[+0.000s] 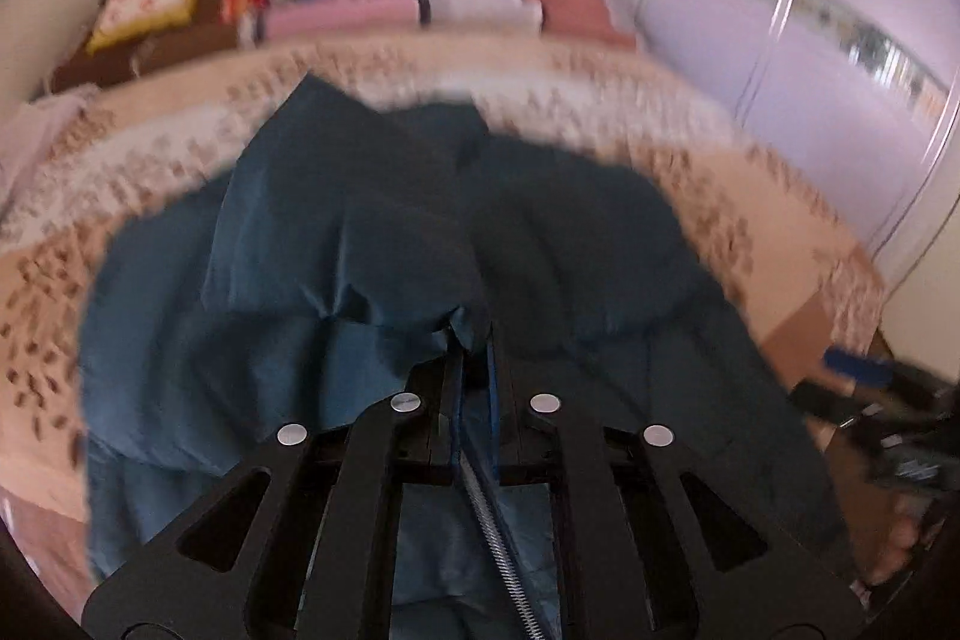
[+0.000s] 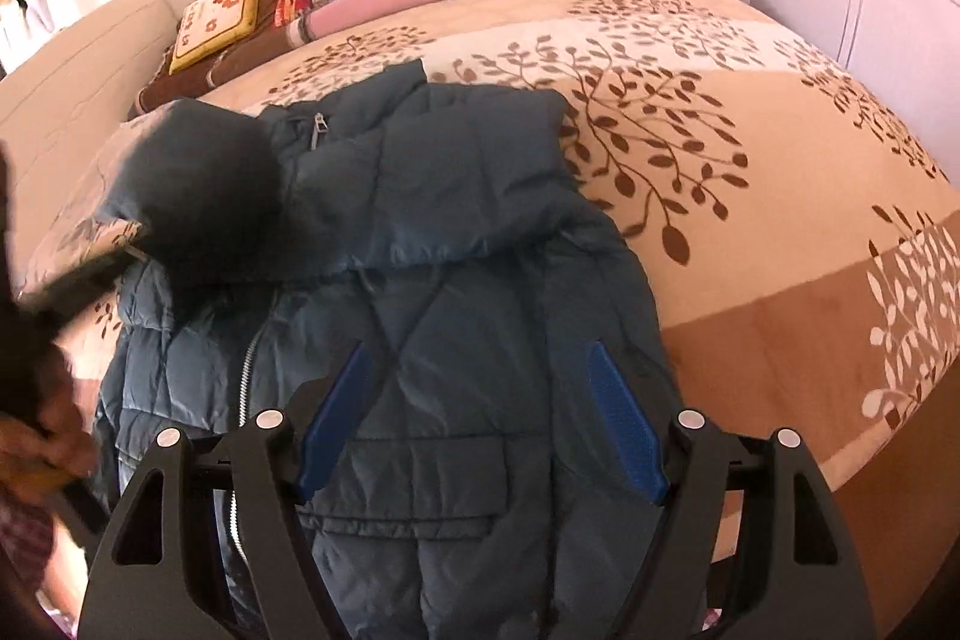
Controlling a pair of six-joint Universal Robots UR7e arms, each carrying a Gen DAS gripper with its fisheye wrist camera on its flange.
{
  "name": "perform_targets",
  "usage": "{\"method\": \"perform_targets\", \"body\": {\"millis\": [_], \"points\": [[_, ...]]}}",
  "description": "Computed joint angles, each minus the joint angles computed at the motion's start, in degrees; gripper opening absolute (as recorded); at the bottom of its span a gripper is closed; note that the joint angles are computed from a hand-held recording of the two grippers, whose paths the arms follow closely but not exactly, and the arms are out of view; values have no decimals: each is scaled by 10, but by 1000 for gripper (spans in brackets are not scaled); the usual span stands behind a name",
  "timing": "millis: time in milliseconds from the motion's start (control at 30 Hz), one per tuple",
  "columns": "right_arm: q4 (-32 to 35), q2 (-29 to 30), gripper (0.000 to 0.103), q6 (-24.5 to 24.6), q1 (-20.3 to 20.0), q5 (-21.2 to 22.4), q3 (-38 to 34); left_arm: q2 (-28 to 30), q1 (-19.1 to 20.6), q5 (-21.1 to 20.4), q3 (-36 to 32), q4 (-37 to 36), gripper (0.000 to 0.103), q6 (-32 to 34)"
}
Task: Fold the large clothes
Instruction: 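Fold the held sleeve across the jacket front with the left gripper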
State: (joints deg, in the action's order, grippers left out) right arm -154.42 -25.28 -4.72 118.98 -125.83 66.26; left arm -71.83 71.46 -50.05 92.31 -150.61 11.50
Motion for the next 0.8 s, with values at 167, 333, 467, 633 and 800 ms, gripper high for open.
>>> {"method": "perform_targets", "body": {"millis": [167,333,467,633,800], "points": [[13,1,73,5,-3,17,3,-25,-6,-1,31,55,56,-13],[45,9,74,10,-6,63,-12,-88,-23,-9,86,40,60,15],[92,24,74,34,-10,110,-41,-118,-15,32,104,-2,60,-3],[147,61,74,63,-11,118,-101,-106,26,94,67,-34,60,-61],[204,99,73,113,-23,114,-166,-77,65,108,23,-27,60,-102]]}}
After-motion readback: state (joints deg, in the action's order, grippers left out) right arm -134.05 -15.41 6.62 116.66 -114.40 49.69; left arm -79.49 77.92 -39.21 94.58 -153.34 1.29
